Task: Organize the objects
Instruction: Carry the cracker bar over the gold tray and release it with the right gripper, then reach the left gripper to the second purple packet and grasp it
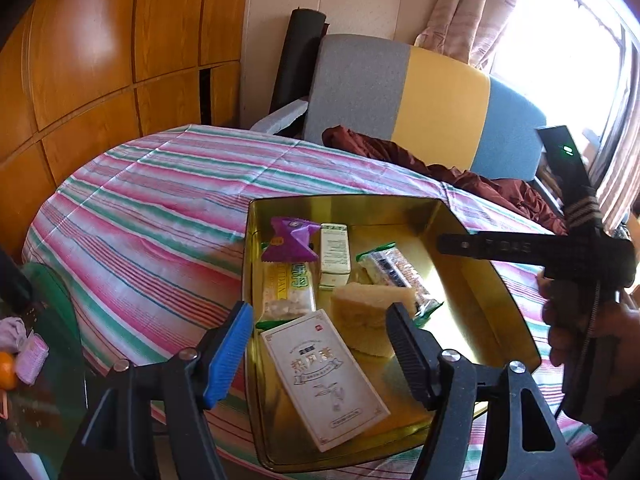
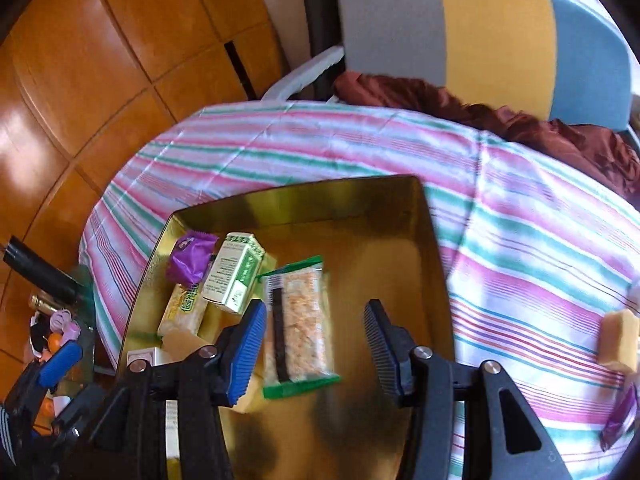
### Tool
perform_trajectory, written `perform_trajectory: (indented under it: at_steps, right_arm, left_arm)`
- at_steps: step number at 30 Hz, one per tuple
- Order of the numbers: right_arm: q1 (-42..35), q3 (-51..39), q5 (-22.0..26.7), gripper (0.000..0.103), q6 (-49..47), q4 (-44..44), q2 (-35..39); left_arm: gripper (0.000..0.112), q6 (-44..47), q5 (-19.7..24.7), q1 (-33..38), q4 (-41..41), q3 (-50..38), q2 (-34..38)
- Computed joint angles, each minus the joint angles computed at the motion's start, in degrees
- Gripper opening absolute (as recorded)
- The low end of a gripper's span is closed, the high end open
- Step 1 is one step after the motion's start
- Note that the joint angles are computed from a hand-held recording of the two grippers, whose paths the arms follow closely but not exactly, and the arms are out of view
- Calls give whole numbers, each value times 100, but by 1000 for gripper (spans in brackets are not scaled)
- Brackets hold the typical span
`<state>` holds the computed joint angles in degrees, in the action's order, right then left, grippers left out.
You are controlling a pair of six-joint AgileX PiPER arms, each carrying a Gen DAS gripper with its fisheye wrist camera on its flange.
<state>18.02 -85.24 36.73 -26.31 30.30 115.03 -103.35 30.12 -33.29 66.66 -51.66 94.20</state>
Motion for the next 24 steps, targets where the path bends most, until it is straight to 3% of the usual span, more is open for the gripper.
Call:
perform_trajectory:
  at_steps: [3,12,20,24]
  right_arm:
    - [-319,487,-162,65,-506,369,-409]
    - [-2117,1314,-174,73,-1420,1004,-1193]
    - [-3950,970,-386,81,-559,251,-862]
    - [-4697,771,-666,81,-102,460,-452]
  left_arm:
    - [77,31,-106,-38,39,-37,-61]
    - [77,1158,-200,-305,-453,-931,301]
    - [78,3253,-202,-798,-1900,-2580,1314]
    - [78,4638,-5,-1069,-2960,-3757,2053]
